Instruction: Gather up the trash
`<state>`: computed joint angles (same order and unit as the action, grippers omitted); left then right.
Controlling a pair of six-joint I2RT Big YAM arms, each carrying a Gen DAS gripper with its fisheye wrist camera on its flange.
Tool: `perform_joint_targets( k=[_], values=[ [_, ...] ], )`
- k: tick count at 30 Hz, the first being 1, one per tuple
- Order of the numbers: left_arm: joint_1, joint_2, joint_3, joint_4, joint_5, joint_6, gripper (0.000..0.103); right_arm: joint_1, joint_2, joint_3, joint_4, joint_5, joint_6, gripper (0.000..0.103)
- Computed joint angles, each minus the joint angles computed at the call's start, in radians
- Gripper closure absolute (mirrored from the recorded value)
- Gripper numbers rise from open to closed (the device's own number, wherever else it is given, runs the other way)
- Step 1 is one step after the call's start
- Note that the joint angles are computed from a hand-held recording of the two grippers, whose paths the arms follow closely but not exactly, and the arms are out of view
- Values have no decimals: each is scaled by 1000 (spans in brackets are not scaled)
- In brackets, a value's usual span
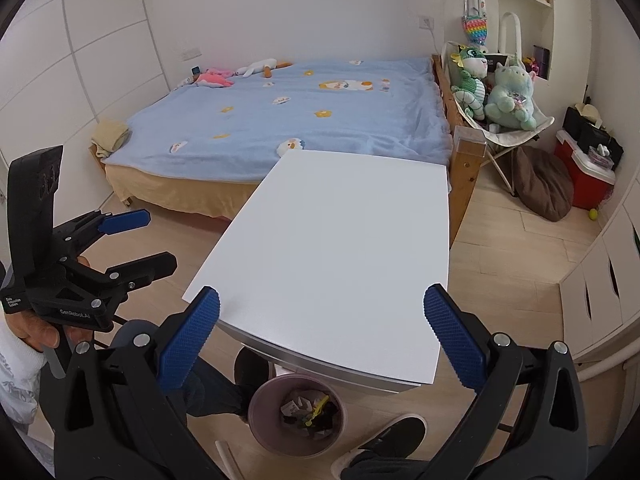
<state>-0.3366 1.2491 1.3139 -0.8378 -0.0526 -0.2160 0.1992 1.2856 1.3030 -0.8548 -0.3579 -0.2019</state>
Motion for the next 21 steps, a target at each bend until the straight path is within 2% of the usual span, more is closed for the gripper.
perform_joint_targets(
  k=[21],
  values=[
    [-1,2,-6,13,12,2,6,4,16,11,1,-7,1,3]
  ],
)
